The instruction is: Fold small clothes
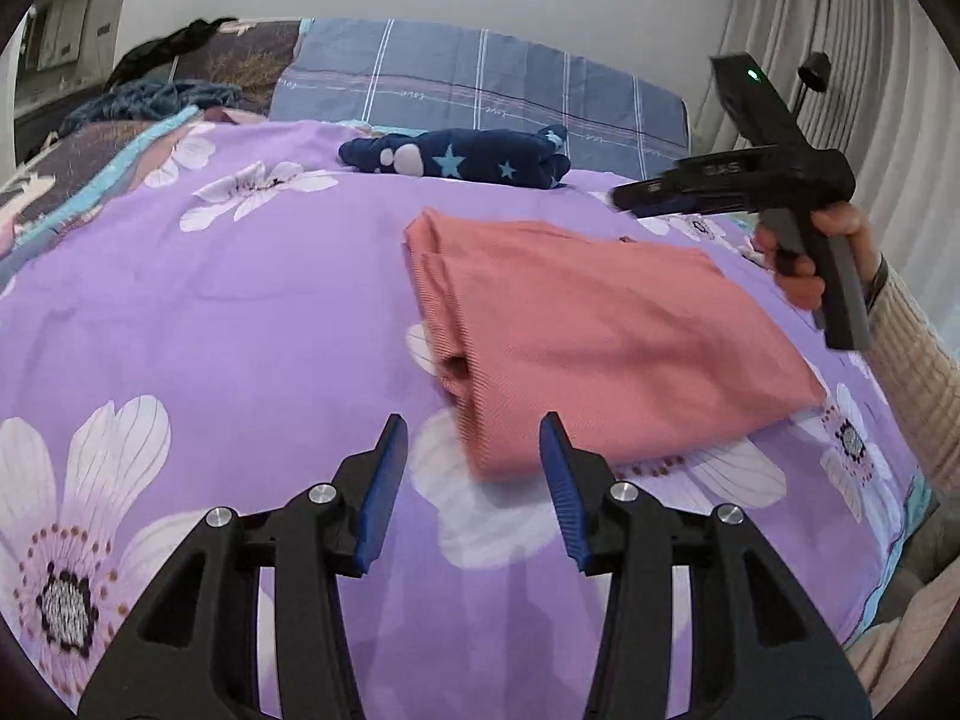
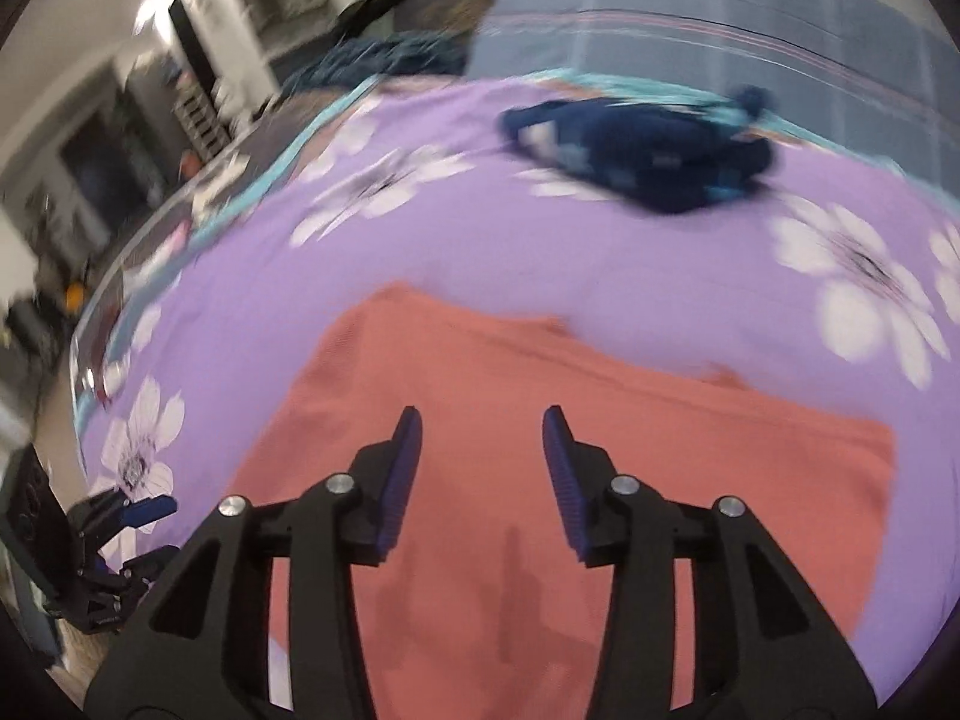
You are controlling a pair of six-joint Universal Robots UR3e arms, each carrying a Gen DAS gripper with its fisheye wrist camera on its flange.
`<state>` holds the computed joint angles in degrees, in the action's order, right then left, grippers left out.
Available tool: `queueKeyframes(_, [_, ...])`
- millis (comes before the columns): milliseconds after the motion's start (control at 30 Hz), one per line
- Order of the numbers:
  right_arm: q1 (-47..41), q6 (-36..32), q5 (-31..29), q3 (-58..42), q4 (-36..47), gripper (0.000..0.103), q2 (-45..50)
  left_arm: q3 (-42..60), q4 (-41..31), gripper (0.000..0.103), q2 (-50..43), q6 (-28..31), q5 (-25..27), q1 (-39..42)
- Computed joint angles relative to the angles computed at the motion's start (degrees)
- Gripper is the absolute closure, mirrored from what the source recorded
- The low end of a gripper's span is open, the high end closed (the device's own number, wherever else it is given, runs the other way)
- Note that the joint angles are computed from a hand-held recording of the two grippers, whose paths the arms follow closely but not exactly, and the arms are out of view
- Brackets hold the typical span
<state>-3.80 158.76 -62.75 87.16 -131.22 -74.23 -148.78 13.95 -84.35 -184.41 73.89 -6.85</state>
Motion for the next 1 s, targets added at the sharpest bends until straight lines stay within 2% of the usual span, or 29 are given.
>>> queueKeyframes(133, [10.6, 5.5, -6.9, -12.6, 2.9, 0.057, 10.2, -0.8, -2.3, 0.058, -0.7, 3.5, -11.2, 8.4])
queueKeyframes(167, [12.7, 7.1, -8.8, -16.6, 3.6, 0.055, 13.4, -0.2, -2.5, 0.058, -1.7, 4.3, -12.4, 8.6])
queueKeyframes(233, [16.4, 9.8, -13.2, -24.8, 5.2, 0.054, 19.5, 2.1, -3.2, 0.058, -4.6, 5.6, -13.6, 7.9])
queueKeyframes(333, [19.2, 12.4, -17.4, -34.5, 7.8, 0.054, 26.2, 5.7, -5.6, 0.058, -8.2, 5.6, -12.4, 5.4])
queueKeyframes(533, [20.9, 16.1, -18.9, -47.1, 12.1, 0.054, 34.1, 8.0, -6.3, 0.057, -11.3, 5.6, -10.7, 2.5])
queueKeyframes(633, [22.3, 16.2, -21.3, -53.6, 14.9, 0.054, 37.6, 7.3, -5.0, 0.057, -12.0, 5.5, -12.4, 3.5])
queueKeyframes(700, [23.1, 15.8, -23.4, -56.2, 15.8, 0.054, 38.9, 5.5, -3.6, 0.057, -12.1, 5.6, -16.0, 5.9])
queueKeyframes(767, [23.1, 16.1, -24.0, -57.6, 16.4, 0.059, 39.5, 3.4, -2.3, 0.057, -12.2, 6.0, -20.1, 8.8])
queueKeyframes(900, [22.1, 16.4, -23.3, -59.5, 18.4, 0.078, 39.2, -0.8, -0.5, 0.057, -13.4, 7.5, -30.0, 16.0])
queueKeyframes(1000, [21.9, 15.1, -23.8, -59.8, 19.2, 0.082, 38.6, -1.6, -0.2, 0.057, -13.7, 7.9, -31.8, 17.1])
